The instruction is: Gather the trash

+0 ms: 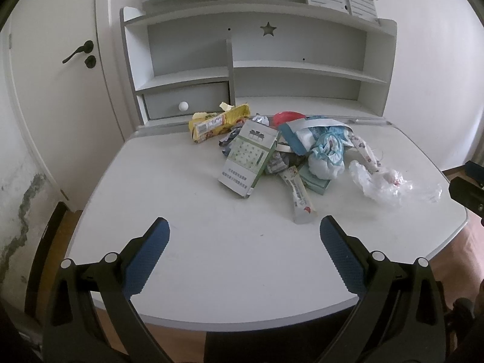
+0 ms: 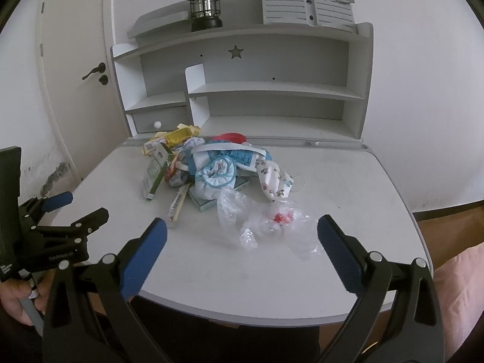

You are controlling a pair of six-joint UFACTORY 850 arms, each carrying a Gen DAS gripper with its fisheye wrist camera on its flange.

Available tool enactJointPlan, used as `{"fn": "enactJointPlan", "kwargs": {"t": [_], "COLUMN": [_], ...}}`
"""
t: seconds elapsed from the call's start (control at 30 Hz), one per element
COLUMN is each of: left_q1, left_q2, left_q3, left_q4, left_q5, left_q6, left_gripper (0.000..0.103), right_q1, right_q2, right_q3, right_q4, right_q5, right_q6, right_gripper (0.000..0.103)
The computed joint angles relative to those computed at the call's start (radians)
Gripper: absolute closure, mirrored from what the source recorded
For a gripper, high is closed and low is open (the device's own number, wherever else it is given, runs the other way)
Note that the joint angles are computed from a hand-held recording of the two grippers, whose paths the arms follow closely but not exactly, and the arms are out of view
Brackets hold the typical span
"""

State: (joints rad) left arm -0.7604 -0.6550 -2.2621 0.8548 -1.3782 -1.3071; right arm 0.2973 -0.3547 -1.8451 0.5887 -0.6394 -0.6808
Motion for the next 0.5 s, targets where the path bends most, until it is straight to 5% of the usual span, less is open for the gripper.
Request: {"fn": "enactJointPlan", "kwargs": {"t": [0.5], "left_q1": [0.002], "left_q2": [-0.004], "left_q3": [-0.006], "left_q4": [-0.007], "left_q5": [0.004], "left_q6": [0.0], "left_gripper": [0.006], "right_q1": [0.0], "right_q2": [0.001], "right_q3": [0.002], "right_q4": [0.002], "right_q5": [0.002], "right_q6": [-0.005], "right_gripper": [0.007]}}
